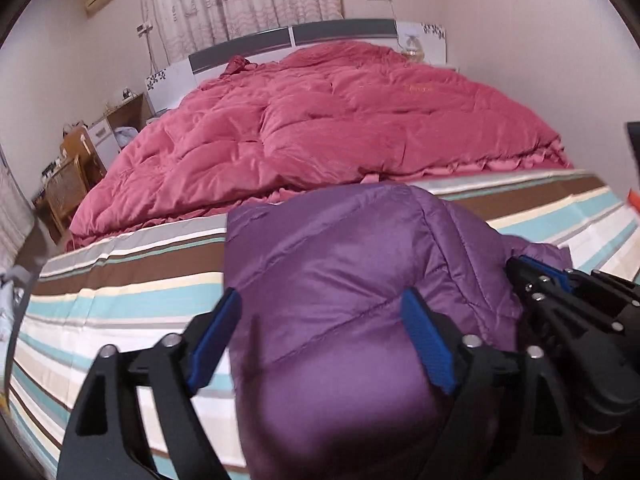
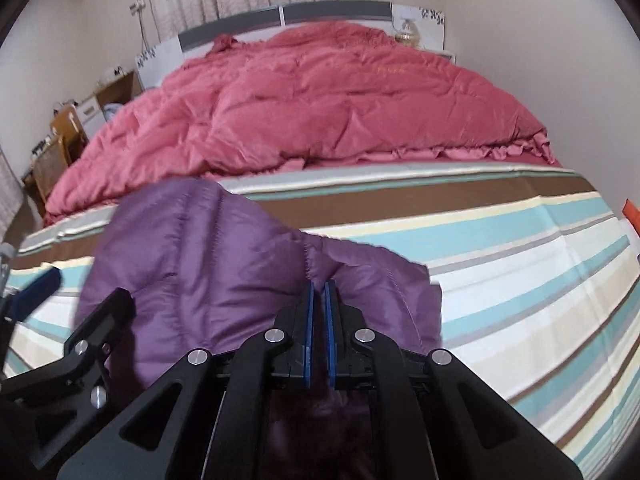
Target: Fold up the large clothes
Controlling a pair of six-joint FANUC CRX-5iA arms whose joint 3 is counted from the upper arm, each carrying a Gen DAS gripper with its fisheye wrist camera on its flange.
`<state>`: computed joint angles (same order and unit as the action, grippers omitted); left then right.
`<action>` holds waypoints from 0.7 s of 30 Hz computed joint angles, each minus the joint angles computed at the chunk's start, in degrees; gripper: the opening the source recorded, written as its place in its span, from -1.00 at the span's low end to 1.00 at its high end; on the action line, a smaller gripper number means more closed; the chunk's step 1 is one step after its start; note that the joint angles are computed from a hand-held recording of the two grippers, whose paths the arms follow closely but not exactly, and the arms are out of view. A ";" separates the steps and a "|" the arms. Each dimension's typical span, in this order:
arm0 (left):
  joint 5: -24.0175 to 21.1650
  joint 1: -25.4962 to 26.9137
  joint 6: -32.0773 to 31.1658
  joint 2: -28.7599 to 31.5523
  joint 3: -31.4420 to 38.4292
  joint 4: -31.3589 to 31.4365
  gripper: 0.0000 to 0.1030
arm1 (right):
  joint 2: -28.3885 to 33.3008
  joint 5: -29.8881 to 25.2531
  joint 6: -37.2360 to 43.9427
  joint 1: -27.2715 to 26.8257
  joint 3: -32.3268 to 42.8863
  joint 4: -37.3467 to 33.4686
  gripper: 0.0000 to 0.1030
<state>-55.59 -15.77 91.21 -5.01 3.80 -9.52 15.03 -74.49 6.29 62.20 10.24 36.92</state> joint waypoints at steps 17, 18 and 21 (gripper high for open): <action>6.99 2.99 -4.36 2.72 -6.95 9.43 0.71 | -0.47 6.36 -6.94 -0.54 -8.50 3.57 -0.95; 6.64 2.86 -4.51 2.54 -6.81 9.06 0.72 | -0.51 5.92 -5.77 -0.44 -7.84 3.00 -0.95; 6.32 3.47 -7.39 -0.08 -8.21 9.55 0.73 | -2.59 6.63 -5.96 0.56 -9.28 3.92 -0.95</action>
